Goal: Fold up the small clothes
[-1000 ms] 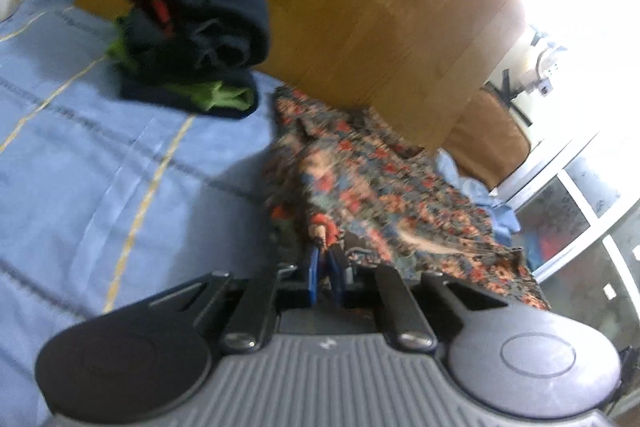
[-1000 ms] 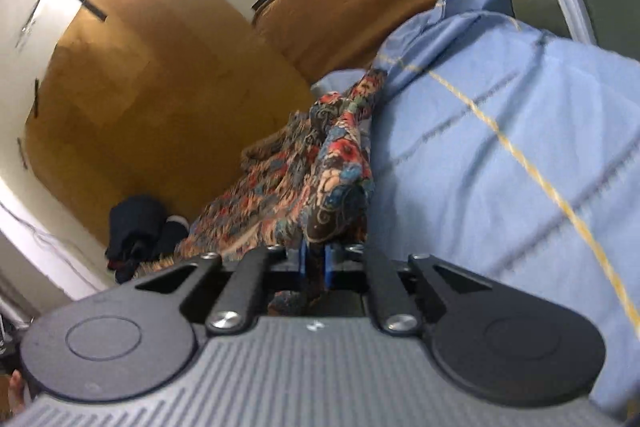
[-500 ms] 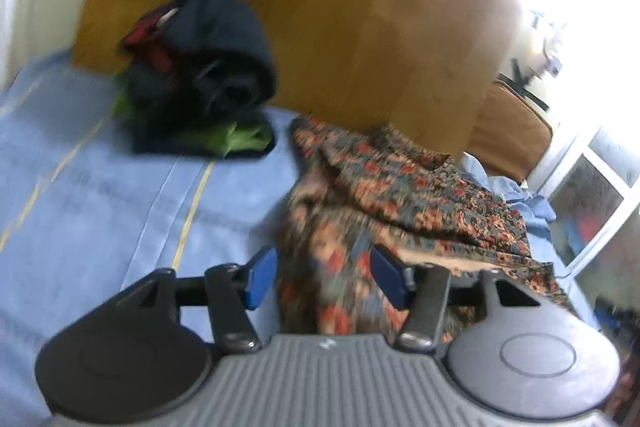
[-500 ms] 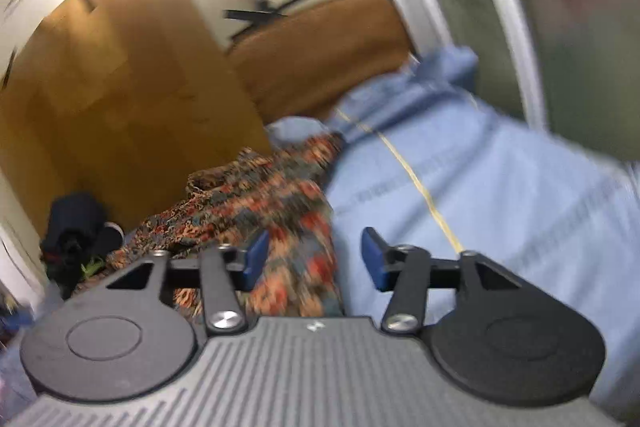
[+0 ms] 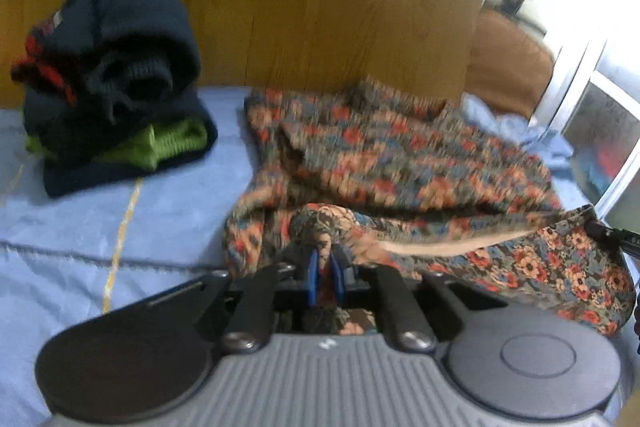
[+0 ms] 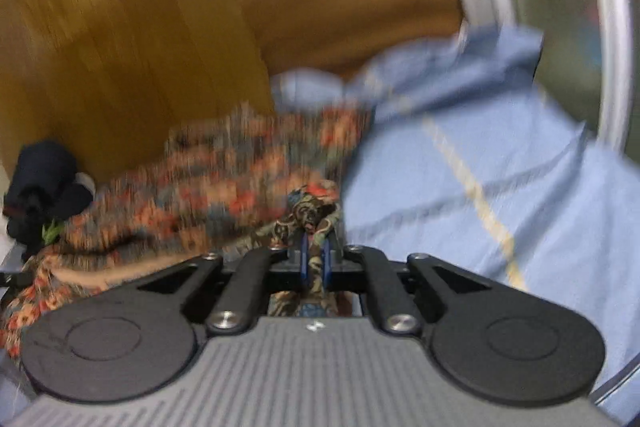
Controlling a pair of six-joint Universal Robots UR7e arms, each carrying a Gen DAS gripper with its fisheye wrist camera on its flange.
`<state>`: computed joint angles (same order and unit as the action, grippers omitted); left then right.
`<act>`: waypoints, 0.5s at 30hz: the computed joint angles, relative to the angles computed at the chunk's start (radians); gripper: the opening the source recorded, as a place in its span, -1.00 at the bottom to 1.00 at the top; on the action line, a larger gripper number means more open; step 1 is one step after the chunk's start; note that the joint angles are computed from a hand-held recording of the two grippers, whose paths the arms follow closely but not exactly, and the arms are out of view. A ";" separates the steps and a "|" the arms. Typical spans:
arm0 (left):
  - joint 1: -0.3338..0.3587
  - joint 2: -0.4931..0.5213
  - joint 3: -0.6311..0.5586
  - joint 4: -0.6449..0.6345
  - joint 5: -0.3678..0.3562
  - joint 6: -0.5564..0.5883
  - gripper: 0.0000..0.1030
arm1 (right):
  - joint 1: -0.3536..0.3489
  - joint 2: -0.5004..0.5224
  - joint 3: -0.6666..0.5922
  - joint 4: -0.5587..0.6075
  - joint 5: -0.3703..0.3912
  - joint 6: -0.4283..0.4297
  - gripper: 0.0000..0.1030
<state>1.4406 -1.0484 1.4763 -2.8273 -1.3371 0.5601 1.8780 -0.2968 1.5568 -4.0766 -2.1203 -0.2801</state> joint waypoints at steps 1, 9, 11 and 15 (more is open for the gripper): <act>0.002 -0.006 0.008 -0.019 -0.020 0.000 -0.85 | -0.001 0.010 -0.003 -0.054 0.020 -0.015 -0.81; -0.014 0.050 -0.050 0.045 0.148 0.024 -0.48 | -0.013 -0.022 -0.012 0.131 -0.050 0.064 -0.39; -0.024 0.027 -0.037 0.020 0.144 0.052 -0.20 | -0.010 -0.049 0.012 0.066 -0.013 0.036 -0.28; -0.044 0.038 -0.104 -0.005 0.144 0.073 -0.10 | -0.002 -0.113 -0.014 0.170 0.022 0.008 -0.25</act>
<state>1.3969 -1.0104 1.3726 -2.8319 -1.1936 0.6328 1.8756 -0.4095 1.5429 -3.9069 -2.0987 -0.2718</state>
